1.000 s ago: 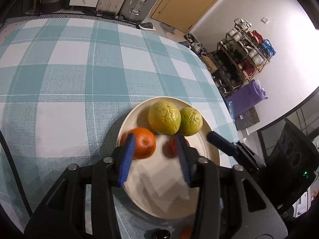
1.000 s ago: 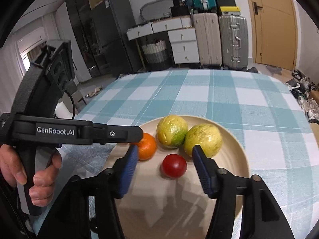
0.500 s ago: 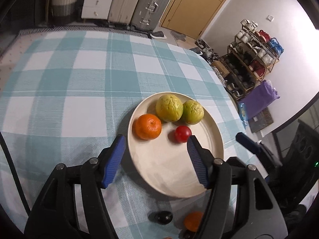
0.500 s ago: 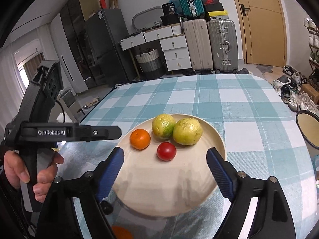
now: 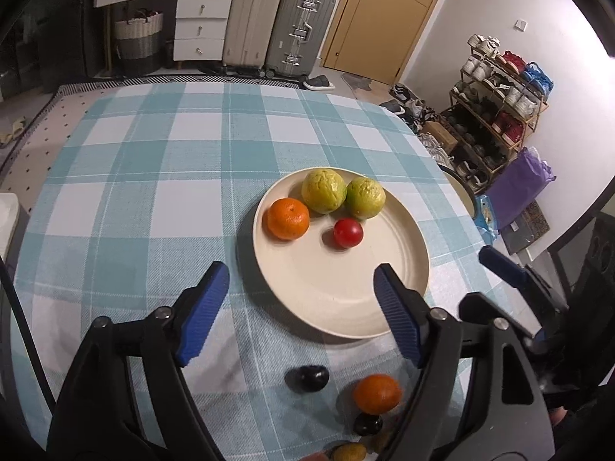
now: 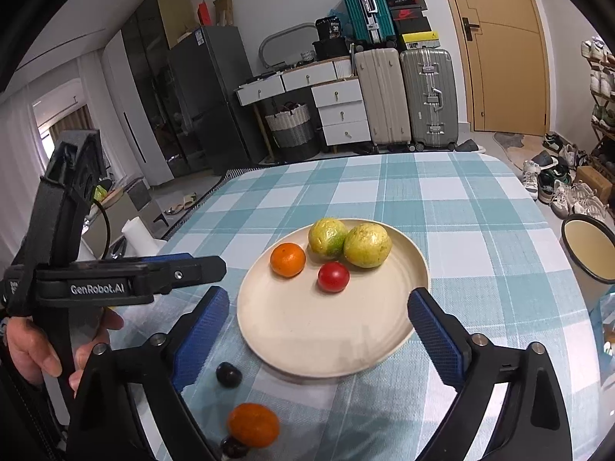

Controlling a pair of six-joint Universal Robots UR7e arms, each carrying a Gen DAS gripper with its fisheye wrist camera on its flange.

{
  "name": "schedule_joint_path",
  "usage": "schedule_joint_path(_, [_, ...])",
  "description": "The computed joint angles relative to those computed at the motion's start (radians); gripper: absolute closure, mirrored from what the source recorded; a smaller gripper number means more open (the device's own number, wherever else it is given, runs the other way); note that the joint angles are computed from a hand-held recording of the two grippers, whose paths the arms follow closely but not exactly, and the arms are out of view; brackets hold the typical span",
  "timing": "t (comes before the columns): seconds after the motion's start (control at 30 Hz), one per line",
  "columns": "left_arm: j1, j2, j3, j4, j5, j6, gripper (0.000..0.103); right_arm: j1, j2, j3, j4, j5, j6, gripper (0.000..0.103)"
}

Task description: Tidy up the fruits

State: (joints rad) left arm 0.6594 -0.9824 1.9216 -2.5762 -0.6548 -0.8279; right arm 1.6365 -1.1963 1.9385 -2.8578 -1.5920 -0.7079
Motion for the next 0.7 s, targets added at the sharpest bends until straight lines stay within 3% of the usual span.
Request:
schedule_joint_path(0.23, [-0.030,-0.014,0.011,0.131,0.026,-0.095,0.022,-0.007,-0.050,0.048,-0.012,0.010,-0.001,0.004])
schedule_joint_path(0.7, [-0.111,-0.059,0.070,0.229,0.069,-0.211,0.018,-0.013,-0.145,0.157,-0.058,0.023,-0.039,0.001])
